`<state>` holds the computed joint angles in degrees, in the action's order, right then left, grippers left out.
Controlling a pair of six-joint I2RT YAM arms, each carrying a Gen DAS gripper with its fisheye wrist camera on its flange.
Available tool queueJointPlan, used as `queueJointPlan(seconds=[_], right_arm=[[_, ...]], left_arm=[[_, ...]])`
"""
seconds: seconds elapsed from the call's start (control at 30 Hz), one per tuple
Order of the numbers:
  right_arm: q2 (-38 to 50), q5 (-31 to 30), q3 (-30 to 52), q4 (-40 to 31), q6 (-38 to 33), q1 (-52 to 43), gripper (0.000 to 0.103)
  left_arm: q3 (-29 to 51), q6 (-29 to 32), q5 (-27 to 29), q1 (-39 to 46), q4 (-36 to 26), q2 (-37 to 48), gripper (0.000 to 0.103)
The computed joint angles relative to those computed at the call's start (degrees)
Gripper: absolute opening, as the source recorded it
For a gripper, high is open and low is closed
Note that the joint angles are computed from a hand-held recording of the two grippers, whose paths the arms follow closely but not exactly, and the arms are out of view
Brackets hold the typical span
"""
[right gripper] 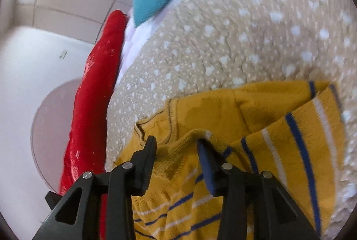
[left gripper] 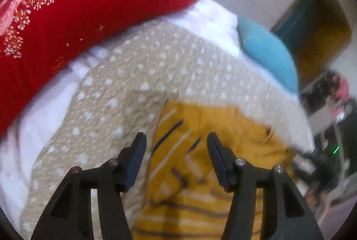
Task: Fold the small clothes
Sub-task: 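Lay the hem over the collar and open both grippers, then lift both grippers away from the folded sweater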
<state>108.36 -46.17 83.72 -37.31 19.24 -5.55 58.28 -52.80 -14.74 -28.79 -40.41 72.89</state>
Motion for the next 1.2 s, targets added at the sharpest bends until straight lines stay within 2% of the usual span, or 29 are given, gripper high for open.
queueJointPlan(seconds=[0.07, 0.2, 0.27, 0.33, 0.4, 0.5, 0.53, 0.6, 0.7, 0.8, 0.87, 0.93, 1.0, 1.07, 1.13, 1.2], right_arm=[[-5.2, 3.4, -2.3, 1.0, -2.7, -0.1, 0.047], [-12.6, 2.9, -3.9, -1.4, -8.9, 0.1, 0.049], [-14.0, 0.9, -4.0, -4.7, -13.1, 1.4, 0.049], [-12.3, -1.8, -2.5, -11.0, -19.9, 3.6, 0.049], [-10.9, 2.3, -2.1, -12.4, -23.5, 6.7, 0.048], [-7.0, 11.0, -1.2, -7.4, -20.6, 9.1, 0.048], [-4.7, 13.2, 0.0, -5.6, -18.1, 8.7, 0.048], [0.3, 15.5, 2.9, -2.7, -12.9, 6.9, 0.046], [3.6, 14.6, 3.1, 1.5, -6.7, 3.3, 0.044], [5.7, 7.1, 4.4, 1.0, -3.6, -1.2, 0.043], [4.3, 8.6, 5.4, -1.5, -5.5, -2.7, 0.044], [1.0, 14.4, 5.5, -3.7, -9.0, -4.3, 0.052], [-1.1, 14.7, 7.0, -7.8, -13.6, -8.3, 0.053], [-2.8, 16.1, 9.6, -12.9, -19.9, -13.0, 0.053], [-4.9, 20.6, 13.1, -17.5, -29.0, -18.2, 0.053], [-7.6, 28.0, 14.9, -18.4, -37.5, -22.4, 0.053]], left_arm=[[0.3, 2.2, -2.5, -4.0, -0.8, -0.7, 0.055], [2.0, 7.0, -6.5, -11.5, 1.1, 0.3, 0.056], [4.0, 10.6, -5.1, -13.6, 2.1, 3.5, 0.059], [5.3, 14.4, -0.9, -13.3, 2.9, 7.4, 0.061], [6.1, 14.7, -2.2, -12.6, 1.9, 10.9, 0.061], [6.1, 14.2, -5.2, -6.3, 1.9, 15.9, 0.061], [5.9, 13.4, -4.5, -3.6, 1.9, 17.1, 0.061], [2.8, 11.7, 0.6, 3.0, 5.7, 17.6, 0.065], [-5.0, 9.0, 8.0, 9.7, 15.7, 13.7, 0.066], [-8.2, 8.5, 11.4, 12.2, 18.0, 9.9, 0.066], [-9.3, 5.7, 9.0, 12.9, 14.8, 5.3, 0.066], [-9.8, 3.7, 6.6, 13.4, 11.1, 1.4, 0.066], [-10.5, 2.8, 5.2, 13.4, 5.4, -4.3, 0.066], [-9.5, 3.0, 1.5, 11.9, -2.5, -9.3, 0.067], [-5.4, 2.6, -8.7, 6.4, -15.3, -12.5, 0.067], [-0.8, -1.2, -21.6, -0.4, -28.9, -12.1, 0.067]])
